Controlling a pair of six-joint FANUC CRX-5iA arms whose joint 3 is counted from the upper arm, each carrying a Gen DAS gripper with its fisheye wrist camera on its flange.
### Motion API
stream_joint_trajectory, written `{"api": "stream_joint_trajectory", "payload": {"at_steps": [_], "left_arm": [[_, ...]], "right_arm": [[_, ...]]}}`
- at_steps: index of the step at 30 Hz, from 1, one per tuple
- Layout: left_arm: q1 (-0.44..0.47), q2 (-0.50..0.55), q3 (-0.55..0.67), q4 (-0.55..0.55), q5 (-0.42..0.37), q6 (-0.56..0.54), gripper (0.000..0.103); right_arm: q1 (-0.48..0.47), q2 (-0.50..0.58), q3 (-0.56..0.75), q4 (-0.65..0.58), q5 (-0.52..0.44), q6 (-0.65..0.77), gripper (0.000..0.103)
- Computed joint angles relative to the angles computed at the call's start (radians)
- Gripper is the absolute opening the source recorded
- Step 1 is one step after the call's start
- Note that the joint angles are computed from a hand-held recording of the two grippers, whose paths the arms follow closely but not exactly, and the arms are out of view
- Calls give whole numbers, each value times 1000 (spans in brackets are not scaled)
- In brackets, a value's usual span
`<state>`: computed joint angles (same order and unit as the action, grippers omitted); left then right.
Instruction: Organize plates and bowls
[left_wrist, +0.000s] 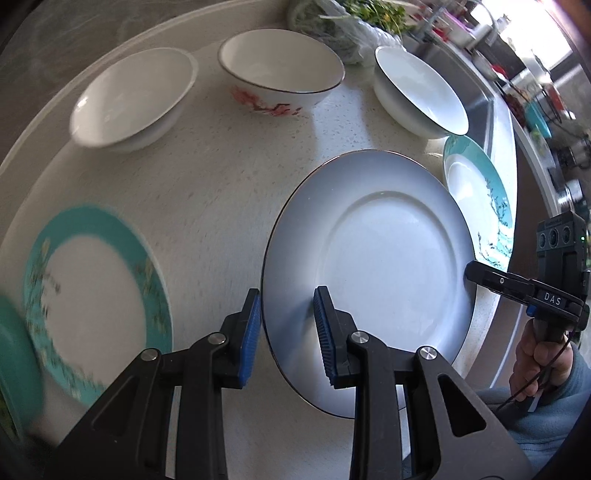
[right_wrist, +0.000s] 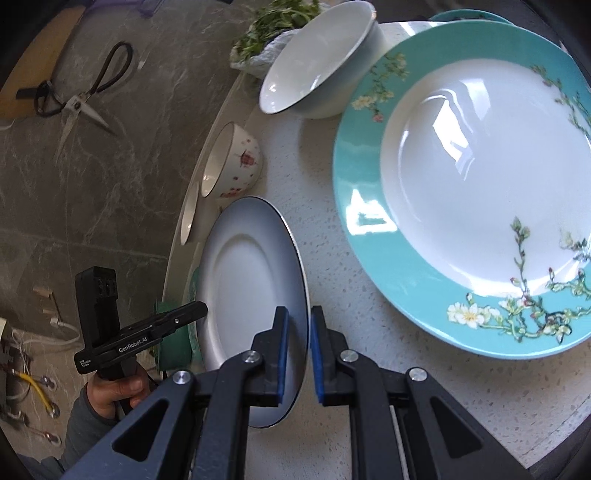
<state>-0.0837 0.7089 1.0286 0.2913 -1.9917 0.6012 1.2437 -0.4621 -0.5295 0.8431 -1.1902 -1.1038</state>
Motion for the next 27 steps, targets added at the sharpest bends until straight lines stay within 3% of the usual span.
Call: {"api": "stream_joint_trajectory", "payload": {"at_steps": [9, 15, 22, 27], "left_arm": [[130, -286, -404, -14, 136, 71, 26], [218, -419, -618, -21, 228, 123, 26], [296, -493, -777, -6, 306, 174, 27], [322, -495, -814, 15, 359, 189, 27]], "right_arm": [[-36, -26, 23, -93, 140, 234, 14], [-97, -9, 47, -215, 242, 450, 14], [-144, 21, 80, -361, 290, 665, 14], [-169, 39, 107, -411, 281, 767, 14]]}}
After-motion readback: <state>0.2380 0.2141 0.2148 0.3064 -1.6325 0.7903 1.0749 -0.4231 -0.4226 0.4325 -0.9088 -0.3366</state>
